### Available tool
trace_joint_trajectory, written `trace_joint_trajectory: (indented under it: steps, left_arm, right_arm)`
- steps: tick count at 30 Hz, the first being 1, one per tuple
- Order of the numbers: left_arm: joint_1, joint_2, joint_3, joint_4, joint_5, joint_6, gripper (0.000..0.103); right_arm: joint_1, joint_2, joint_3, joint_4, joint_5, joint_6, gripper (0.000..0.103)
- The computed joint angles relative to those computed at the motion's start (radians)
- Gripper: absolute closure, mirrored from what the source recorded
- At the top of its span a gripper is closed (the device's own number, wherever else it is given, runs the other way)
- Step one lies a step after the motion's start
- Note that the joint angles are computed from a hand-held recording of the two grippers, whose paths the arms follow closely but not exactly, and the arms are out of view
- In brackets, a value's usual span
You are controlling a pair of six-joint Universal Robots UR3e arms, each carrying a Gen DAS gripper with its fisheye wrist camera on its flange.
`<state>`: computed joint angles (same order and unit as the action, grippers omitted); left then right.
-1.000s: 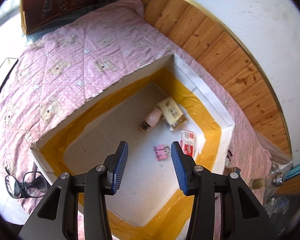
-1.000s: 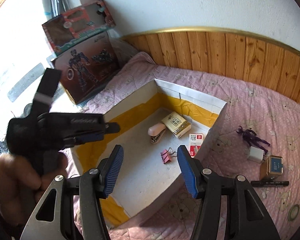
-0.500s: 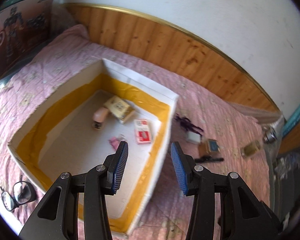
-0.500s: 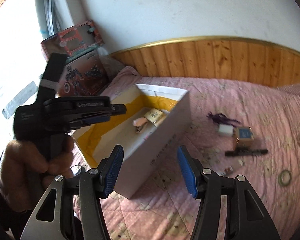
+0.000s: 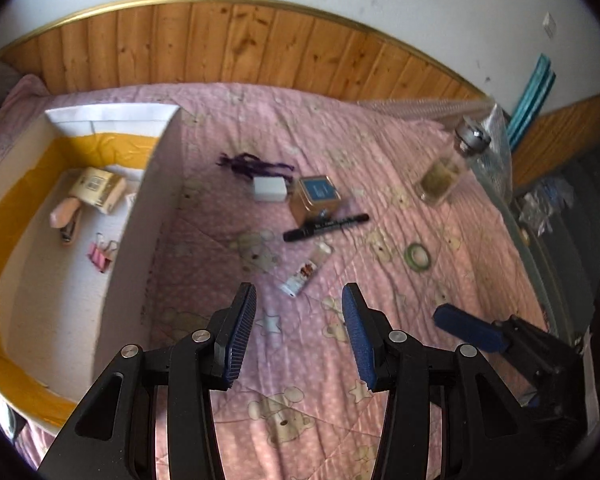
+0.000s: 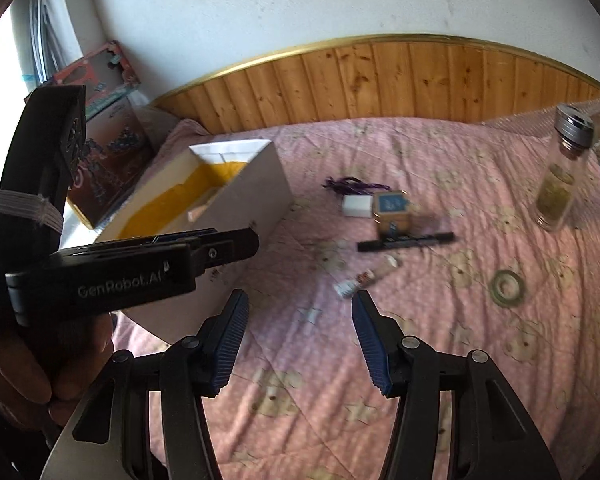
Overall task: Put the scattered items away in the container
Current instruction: 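Move both tools back toward the glue stick and green tape roll, then grasp the clear glue stick with the left tool while the right tool grasps the green tape roll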
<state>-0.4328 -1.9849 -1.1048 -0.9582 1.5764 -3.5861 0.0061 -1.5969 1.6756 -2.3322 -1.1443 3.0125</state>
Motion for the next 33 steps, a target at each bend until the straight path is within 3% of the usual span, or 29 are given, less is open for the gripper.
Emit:
trace_joint_trajectory:
  steps: [7,16,26,33]
  left_arm:
    - [-0.006,-0.129,0.120,-0.049,-0.029,-0.002,0.054]
    - [-0.016,-0.341,0.338,-0.137,0.001,0.072,0.053]
    - [-0.004,-0.545,0.578,-0.202,0.001,0.123,0.053]
    - [-0.017,-0.662,0.715,-0.209,0.026,0.187,0.053]
  right_arm:
    - [-0.108,0.002,0.042,0.031,-0.010,-0.009,0.050]
    - [-0.229,0.143,-0.004,0.026,-0.048,0.039,0.050]
    - [-0.262,0.341,-0.127,-0.044,-0.105,0.033,0.049]
    - [-0.236,0.471,-0.216,-0.084,-0.171,0.000,0.043]
